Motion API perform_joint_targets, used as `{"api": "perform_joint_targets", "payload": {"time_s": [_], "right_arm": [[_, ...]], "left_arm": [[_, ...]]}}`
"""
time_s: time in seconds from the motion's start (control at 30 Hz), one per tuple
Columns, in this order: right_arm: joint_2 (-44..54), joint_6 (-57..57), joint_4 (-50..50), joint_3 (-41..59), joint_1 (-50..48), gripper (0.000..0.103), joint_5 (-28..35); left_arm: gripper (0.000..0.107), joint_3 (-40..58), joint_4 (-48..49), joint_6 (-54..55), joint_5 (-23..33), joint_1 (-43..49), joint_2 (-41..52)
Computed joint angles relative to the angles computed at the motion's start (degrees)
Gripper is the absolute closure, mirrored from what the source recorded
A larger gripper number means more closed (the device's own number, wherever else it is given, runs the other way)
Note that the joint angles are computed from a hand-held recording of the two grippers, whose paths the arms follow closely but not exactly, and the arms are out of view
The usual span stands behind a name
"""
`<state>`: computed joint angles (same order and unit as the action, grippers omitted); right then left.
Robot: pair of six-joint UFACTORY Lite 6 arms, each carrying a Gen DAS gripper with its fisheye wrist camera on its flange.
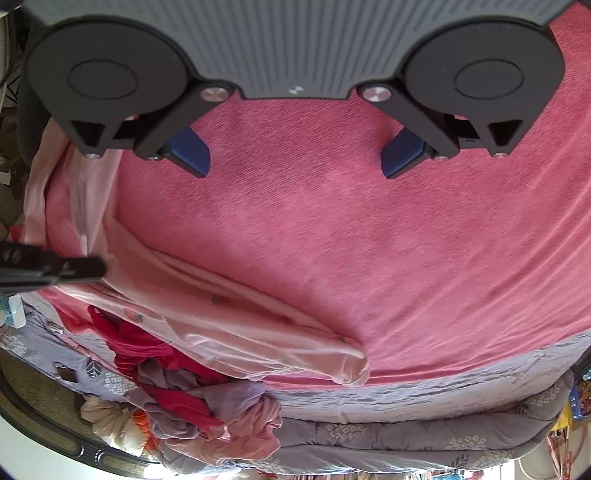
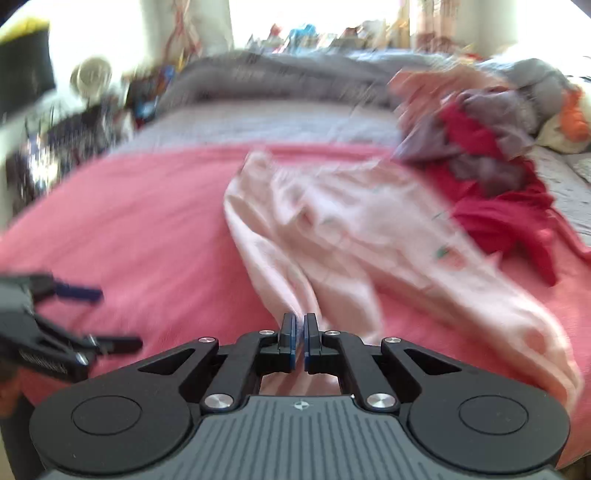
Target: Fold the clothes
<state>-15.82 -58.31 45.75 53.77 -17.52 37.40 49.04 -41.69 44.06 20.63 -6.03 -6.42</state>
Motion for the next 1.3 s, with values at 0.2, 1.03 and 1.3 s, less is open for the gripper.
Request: {"api": "perform_joint_targets", "payload": {"time_s": [0.2,1.03,1.3], "right_arm": [[6.52,-7.79,8.88,5.06,-15.37,0.096,8.61],[25.46,-25.47,25.91,8.33,-24.29,0.045,19.33],[26.05,-27.54,27.99,7.01,-23.03,0.044,19.76]], "left_arm": [[0.005,6.09,-9.61,6.14,-0.32,-5.92,8.09],[0.041,23.54,-39.88,25.23,2.94,-13.18,28.39],[0.080,22.67,-47.94,26.62,13.46,-6.87,31.03]]}}
